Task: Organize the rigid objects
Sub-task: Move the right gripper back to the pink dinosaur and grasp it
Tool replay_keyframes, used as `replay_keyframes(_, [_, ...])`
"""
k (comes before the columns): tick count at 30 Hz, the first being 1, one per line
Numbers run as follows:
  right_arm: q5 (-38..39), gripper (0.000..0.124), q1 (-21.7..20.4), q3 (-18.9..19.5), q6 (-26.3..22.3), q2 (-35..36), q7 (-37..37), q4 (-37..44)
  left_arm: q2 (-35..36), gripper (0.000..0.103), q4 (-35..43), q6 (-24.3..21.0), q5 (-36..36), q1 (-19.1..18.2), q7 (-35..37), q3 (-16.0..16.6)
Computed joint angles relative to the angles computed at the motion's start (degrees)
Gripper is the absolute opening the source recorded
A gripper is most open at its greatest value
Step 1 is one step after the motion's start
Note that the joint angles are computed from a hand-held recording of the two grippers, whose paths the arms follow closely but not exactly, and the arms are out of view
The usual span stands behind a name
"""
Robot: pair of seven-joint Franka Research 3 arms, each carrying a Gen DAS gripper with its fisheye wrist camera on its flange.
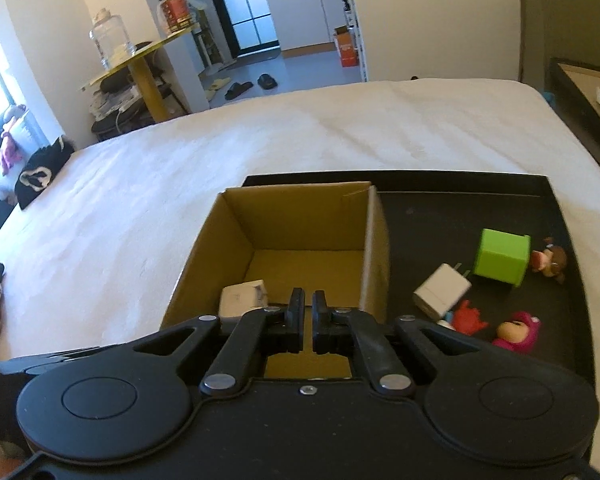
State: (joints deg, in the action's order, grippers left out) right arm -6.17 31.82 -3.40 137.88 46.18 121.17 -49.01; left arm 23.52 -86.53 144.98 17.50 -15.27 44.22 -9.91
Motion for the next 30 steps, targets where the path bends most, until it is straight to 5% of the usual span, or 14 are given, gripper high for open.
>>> replay_keyframes(9, [-2.6,0.021,-0.1,-2.1,6.3,-8.4,5.7,-15.2,0.4,0.020,1.5,-2.5,-0.5,-0.2,0.9,-0.3])
replay_keyframes(11, [-3.0,0.034,-0.4,-2.5,6.9,-9.8,7.9,-18.0,0.2,0.042,1.4,-2.7,-1.2,0.0,0.8,-0.4])
replay_keyframes(14, [-5.4,0.046,-0.2,-3.7,7.7,-11.9,11.5,-22.2,-0.3,0.057,1.2,-3.3,0.9,-1.0,-1.3,0.6])
replay_keyframes(30, [-8.1,0.062,-3.8,-3.8,10.9,-14.2,19.2,-31.8,2.4,0.072,7.1,-11.2,7.8,-3.8,-3.0,1.7])
